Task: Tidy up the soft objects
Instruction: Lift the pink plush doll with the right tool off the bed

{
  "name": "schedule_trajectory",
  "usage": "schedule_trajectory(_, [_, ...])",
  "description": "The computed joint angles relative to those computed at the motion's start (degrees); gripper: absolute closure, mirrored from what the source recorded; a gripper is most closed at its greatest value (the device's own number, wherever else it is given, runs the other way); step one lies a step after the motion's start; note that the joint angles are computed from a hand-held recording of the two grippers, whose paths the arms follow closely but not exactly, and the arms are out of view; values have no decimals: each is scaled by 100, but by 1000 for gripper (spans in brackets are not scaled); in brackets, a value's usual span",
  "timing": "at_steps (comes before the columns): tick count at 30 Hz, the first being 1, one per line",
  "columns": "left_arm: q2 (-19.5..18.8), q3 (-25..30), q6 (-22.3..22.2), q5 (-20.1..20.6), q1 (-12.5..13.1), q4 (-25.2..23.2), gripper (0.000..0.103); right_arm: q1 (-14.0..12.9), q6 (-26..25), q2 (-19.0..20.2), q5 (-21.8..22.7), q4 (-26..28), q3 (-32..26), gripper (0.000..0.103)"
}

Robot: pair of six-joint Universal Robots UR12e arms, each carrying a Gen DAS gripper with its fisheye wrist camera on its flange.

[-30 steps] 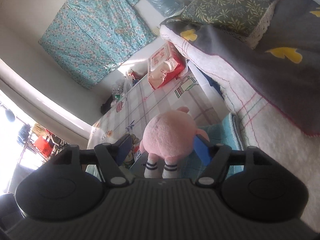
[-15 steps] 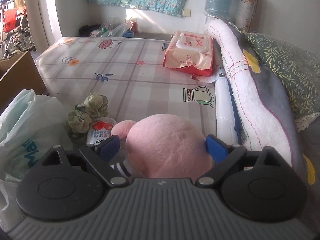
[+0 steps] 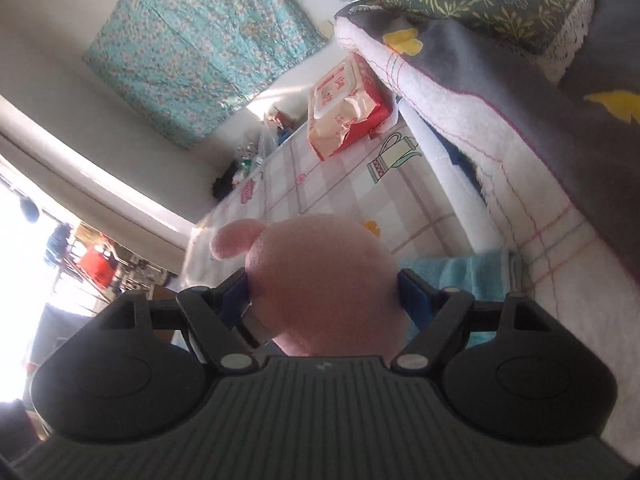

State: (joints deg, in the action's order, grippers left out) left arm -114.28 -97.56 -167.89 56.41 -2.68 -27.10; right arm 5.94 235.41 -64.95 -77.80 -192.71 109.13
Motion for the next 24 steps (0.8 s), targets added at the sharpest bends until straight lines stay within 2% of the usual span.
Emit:
schedule_trajectory(2, [22, -29, 77, -28, -8, -18, 29, -19, 470, -52, 277, -232, 238, 21])
schedule_trajectory(4, [39, -52, 138, -43, -26, -72, 29, 21, 586, -129, 252, -105, 385, 20])
schedule_trajectory(8, [69, -103, 293, -102, -71, -175, 29, 330, 54, -422, -760, 987, 464, 20])
schedule_trajectory(10, [83, -134, 356, -124, -97, -186, 29, 405, -93, -515, -993, 993, 531, 20])
schedule_trajectory(14, [98, -177, 450, -159, -156, -249, 29, 633, -577, -786, -1944, 1545, 537, 20])
schedule_trajectory(17, [107, -202, 561, -171, -204, -331, 29, 779, -912, -913, -2474, 1854, 523, 20])
schedule_trajectory(21, [108, -232, 704, -101, -281, -435, 29, 867, -1423, -1027, -2920, 1847, 547, 20])
schedule_trajectory(24, [83, -228, 731, -46, -332, -442, 29, 812, -1733, -1017, -2763, 1627, 499, 20])
